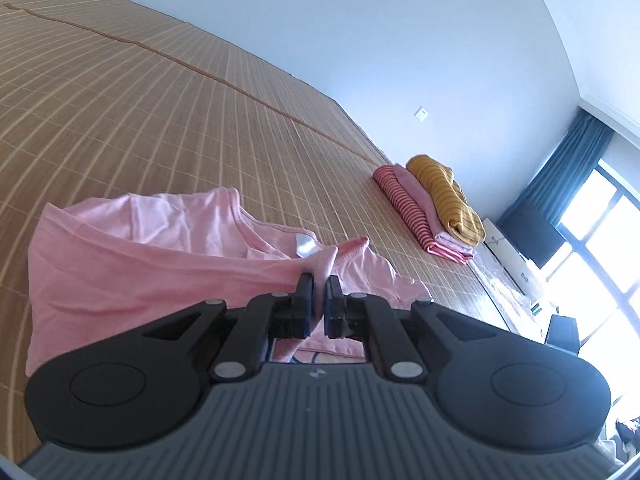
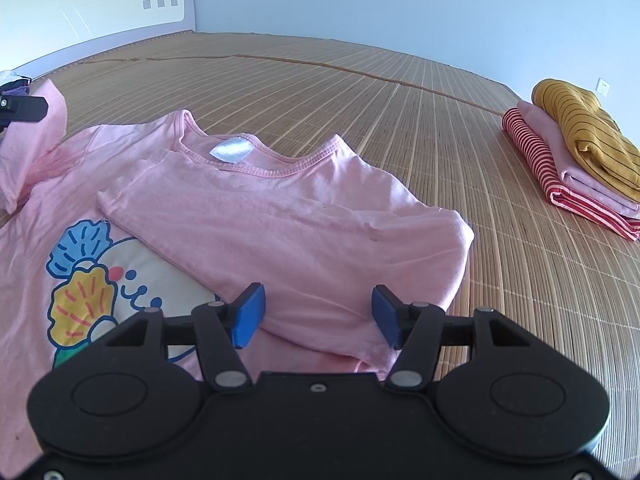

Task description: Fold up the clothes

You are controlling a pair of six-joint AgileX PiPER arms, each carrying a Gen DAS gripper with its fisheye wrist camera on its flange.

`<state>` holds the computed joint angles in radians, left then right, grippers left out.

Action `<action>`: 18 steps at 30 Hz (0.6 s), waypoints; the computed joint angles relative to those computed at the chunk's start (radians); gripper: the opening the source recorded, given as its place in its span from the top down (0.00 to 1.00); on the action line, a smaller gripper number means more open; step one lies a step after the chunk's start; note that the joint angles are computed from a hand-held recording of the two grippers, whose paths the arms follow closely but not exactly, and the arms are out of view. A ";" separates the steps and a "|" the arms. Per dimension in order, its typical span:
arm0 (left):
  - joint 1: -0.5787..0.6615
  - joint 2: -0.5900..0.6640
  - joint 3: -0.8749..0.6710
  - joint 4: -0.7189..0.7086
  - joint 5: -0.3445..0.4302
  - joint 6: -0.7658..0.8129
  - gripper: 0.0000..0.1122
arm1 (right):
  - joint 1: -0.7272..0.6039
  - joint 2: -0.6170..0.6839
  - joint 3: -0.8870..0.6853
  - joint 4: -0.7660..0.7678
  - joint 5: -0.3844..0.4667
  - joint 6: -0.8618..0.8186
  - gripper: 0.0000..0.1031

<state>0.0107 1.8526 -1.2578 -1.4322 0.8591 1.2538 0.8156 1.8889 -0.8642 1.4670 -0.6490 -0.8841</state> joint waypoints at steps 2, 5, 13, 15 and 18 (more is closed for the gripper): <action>-0.060 -0.004 0.019 -0.025 -0.054 0.046 0.94 | 0.003 0.000 -0.003 0.008 -0.004 -0.010 0.40; -0.114 0.018 0.003 0.032 -0.083 0.008 0.93 | 0.006 -0.002 -0.007 0.026 -0.012 -0.037 0.38; -0.050 -0.011 0.056 -0.015 -0.013 0.118 0.44 | 0.026 -0.019 0.000 0.024 -0.033 -0.069 0.32; -0.011 -0.032 0.071 -0.050 0.031 0.139 0.36 | 0.042 -0.016 0.001 0.008 -0.059 -0.073 0.31; 0.044 -0.047 0.078 -0.076 0.072 0.181 0.22 | 0.064 -0.021 0.024 -0.077 -0.090 0.009 0.31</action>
<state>0.0543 1.8060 -1.1800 -1.5079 0.9308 1.4349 0.8794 1.8675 -0.8400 1.3897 -0.7390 -0.8749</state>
